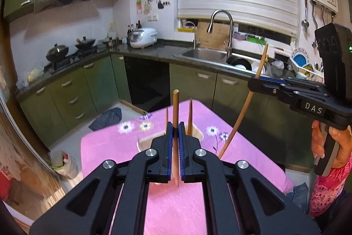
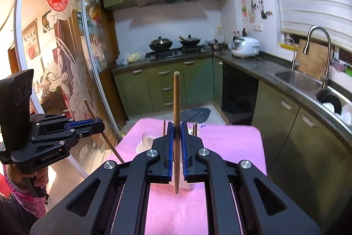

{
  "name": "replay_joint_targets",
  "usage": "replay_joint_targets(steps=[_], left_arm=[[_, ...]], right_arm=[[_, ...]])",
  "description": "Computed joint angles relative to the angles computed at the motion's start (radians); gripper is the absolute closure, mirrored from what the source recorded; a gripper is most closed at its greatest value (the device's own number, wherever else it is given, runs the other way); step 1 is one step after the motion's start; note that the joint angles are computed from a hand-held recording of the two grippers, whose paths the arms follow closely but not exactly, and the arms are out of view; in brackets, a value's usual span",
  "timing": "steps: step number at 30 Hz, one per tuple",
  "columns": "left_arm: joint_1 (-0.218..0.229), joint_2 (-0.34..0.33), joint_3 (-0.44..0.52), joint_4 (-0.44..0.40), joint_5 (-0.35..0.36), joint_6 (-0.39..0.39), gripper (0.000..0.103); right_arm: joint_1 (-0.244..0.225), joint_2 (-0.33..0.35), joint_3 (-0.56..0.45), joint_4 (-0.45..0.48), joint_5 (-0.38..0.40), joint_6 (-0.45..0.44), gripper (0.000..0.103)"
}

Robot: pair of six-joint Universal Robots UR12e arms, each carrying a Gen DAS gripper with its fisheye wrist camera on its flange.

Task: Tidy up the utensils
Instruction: 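Lift both chopsticks upright above the white holder, then insert both chopsticks into the holder and open both tools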

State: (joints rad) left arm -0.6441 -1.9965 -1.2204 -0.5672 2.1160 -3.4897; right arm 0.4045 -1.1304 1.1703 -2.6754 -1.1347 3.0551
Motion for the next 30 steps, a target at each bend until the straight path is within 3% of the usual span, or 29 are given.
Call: replay_joint_targets(steps=[15,22,30], left_arm=[[0.017,-0.057,0.146,-0.009,0.086,0.064,0.098],[0.05,-0.077,0.155,-0.028,0.055,0.025,0.098],[0.077,-0.094,0.115,-0.059,0.0,-0.037,0.098]], right_arm=[[0.022,0.117,-0.25,0.087,-0.037,0.032,0.096],[0.03,0.177,-0.317,0.107,-0.072,0.047,0.096],[0.043,0.219,-0.324,0.147,-0.095,0.033,0.096]])
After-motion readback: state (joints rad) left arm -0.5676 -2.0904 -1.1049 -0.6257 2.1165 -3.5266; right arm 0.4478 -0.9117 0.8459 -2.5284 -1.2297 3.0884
